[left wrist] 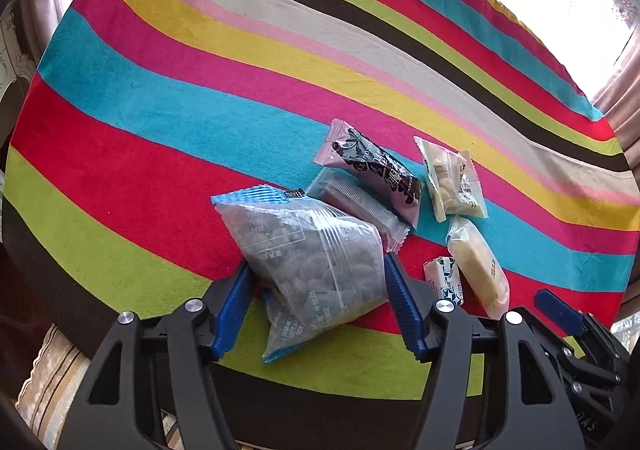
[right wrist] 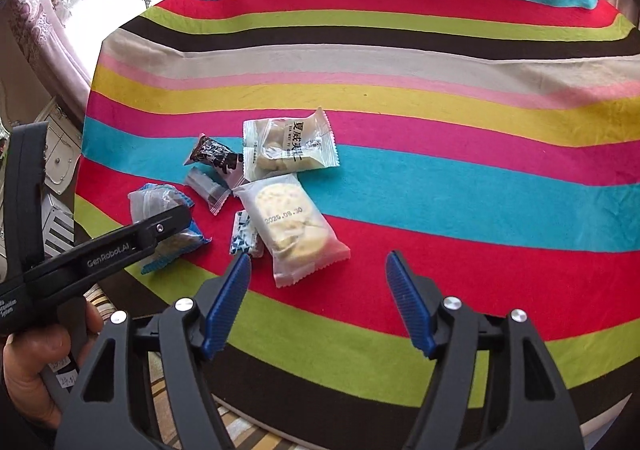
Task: Organize snacks
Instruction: 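Grasp the clear bag of dark snacks with left tool while right tool grasps the round cookie bag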
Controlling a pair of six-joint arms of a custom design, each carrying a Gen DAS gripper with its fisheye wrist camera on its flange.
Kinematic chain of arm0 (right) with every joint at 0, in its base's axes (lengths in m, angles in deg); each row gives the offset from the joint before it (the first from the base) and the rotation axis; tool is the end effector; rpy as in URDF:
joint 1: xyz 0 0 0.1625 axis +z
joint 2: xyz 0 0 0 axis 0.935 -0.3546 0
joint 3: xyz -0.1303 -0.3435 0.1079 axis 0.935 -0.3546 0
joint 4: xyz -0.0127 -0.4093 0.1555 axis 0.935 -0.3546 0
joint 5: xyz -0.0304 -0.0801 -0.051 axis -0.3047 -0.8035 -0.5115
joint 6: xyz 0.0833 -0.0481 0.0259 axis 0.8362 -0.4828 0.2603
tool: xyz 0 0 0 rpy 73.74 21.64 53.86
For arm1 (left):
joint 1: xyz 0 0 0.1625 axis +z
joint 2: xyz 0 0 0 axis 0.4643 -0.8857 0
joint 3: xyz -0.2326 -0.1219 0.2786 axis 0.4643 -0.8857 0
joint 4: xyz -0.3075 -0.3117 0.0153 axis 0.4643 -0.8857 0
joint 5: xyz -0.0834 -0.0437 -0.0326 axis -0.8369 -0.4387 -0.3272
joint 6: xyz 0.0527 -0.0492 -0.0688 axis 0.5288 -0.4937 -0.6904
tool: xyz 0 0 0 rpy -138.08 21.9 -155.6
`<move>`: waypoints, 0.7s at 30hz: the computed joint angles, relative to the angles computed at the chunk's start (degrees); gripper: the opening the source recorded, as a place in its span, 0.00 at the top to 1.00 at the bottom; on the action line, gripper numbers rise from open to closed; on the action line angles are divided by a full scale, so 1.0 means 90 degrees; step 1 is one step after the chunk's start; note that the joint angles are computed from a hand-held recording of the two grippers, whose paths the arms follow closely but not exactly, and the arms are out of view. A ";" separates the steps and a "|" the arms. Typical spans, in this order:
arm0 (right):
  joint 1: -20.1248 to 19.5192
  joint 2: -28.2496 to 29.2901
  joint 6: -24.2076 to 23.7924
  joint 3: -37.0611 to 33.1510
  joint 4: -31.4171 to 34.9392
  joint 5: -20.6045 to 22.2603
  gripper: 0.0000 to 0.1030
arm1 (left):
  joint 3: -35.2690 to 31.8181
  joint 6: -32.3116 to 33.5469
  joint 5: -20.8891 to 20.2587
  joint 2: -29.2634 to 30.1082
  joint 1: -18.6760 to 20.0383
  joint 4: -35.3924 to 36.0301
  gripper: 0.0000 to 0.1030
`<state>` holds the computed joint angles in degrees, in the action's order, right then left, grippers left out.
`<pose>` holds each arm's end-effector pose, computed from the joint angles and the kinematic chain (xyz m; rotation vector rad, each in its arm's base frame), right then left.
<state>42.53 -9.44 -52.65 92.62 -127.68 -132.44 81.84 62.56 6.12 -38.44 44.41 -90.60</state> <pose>0.3308 -0.5823 -0.1010 0.8301 -2.5686 0.3490 0.0555 -0.5063 0.2580 -0.3775 2.3263 -0.9256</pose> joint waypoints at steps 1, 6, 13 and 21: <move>0.0006 0.0067 -0.0041 -0.0107 0.0091 -0.0022 0.32 | 0.0008 0.0038 0.0006 0.0003 -0.0005 -0.0033 0.42; 0.0019 0.0366 -0.0175 -0.0556 0.0513 -0.0179 0.32 | -0.0011 0.0150 -0.0085 0.0076 0.0051 -0.0243 0.42; -0.0017 0.0625 -0.0285 -0.0876 0.0626 -0.0239 0.39 | 0.0059 0.0290 -0.0157 0.0080 0.0078 -0.0472 0.42; -0.0031 0.0902 -0.0613 -0.1038 0.0155 -0.0585 0.56 | 0.0133 0.0439 -0.0218 0.0067 0.0081 -0.0679 0.45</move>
<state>42.25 -1.33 -58.17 83.28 -126.28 -137.70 83.04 66.51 4.16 -37.83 45.14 -96.71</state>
